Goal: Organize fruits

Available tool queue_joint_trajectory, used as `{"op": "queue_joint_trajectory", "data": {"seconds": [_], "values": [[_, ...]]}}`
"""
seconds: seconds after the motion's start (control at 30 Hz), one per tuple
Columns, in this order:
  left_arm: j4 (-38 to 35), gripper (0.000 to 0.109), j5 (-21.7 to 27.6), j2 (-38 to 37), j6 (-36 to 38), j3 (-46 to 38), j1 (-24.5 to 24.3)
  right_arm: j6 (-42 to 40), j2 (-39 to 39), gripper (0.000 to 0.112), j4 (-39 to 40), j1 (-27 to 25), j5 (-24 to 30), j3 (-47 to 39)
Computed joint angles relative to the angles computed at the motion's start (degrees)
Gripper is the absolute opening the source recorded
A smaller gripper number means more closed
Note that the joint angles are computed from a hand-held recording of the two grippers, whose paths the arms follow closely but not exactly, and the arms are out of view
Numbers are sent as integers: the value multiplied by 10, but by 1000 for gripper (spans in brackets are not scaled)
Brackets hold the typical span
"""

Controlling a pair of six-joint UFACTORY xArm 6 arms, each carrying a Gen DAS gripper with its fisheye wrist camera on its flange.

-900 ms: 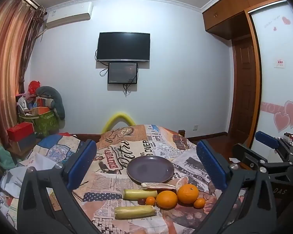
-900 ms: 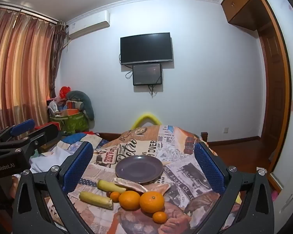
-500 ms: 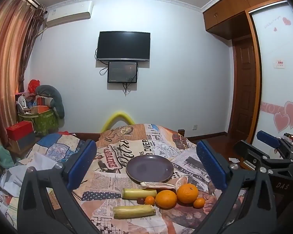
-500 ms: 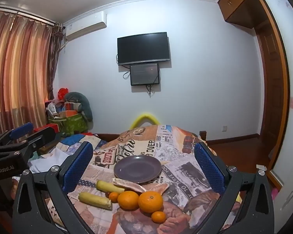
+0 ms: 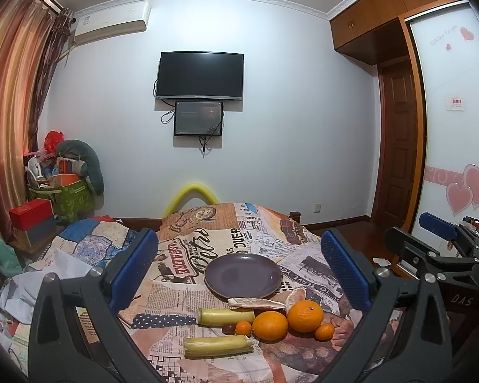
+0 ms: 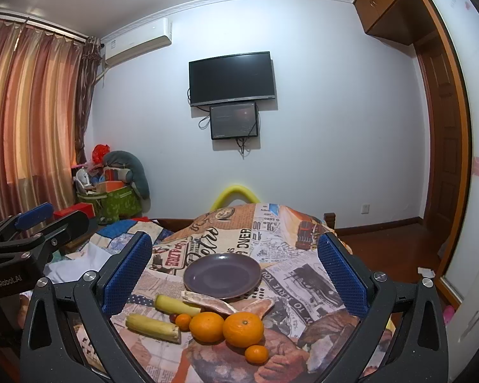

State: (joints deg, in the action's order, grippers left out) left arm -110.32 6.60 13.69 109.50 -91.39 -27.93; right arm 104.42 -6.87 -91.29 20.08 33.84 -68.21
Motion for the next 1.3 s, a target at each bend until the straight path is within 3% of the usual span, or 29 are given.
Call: {"op": "queue_joint_trajectory", "data": {"seconds": [1.3], "values": [[-5,103,2,0,2,1,1,-3,9,103,-5,9,10,-7]]}}
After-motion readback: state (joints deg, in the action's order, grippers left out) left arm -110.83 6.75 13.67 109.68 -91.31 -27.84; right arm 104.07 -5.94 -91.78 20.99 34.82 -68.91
